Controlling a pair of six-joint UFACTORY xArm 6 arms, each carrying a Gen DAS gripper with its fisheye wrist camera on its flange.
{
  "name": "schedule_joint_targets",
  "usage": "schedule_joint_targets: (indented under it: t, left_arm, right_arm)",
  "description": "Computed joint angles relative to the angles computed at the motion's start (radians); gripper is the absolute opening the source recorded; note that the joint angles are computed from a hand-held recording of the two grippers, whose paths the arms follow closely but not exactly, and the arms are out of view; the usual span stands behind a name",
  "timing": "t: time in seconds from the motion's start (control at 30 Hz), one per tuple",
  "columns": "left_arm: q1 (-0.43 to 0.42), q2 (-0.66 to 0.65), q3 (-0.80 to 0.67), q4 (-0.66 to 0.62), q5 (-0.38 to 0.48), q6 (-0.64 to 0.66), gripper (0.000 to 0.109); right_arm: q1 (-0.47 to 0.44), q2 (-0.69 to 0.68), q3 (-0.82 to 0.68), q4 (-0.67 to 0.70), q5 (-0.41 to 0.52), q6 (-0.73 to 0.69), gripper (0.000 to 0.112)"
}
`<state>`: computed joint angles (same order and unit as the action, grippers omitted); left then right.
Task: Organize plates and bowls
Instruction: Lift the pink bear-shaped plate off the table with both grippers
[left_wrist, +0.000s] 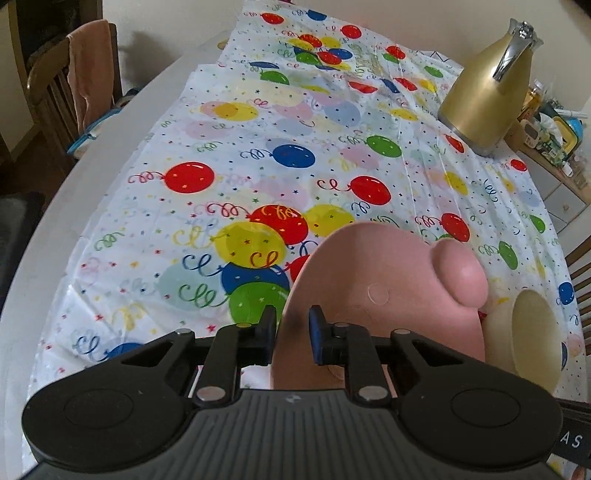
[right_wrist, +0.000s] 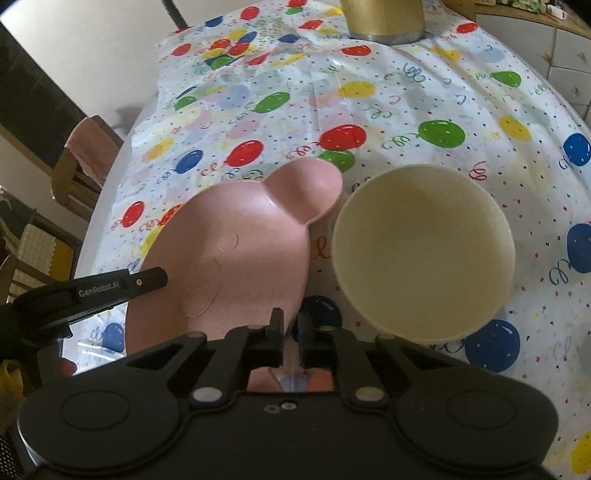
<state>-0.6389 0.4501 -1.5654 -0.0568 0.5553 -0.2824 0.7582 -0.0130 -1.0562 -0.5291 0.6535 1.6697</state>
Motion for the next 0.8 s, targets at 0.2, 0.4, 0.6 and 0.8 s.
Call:
schedule_joint_targets:
  t: [0.2,0.4,0.6,0.8]
  left_arm:
    - [0.006,-0.099,0.096,0.006,-0.001,-0.009,0.018]
    - [0.005,-0.232,0.213,0.003,-0.016,-0.013,0.018]
    - [-0.014,-0.367,0.314,0.036,-0.013,-0.045,0.018]
    - [-0.041,-0.515,0.419,0.045,-0.012,-0.059,0.018]
  right_arm:
    - [0.026,-0.013,-0.019,-0.005,0.015,-0.031,0.006]
    - [0.066,-0.057,-0.019,-0.009,0.043,-0.054,0.006]
    - [0.126,-0.106,-0.031,-0.043,0.117,-0.031,0.006]
    - [0.210,-0.176,-0.032,-0.112,0.208,0.030,0.006]
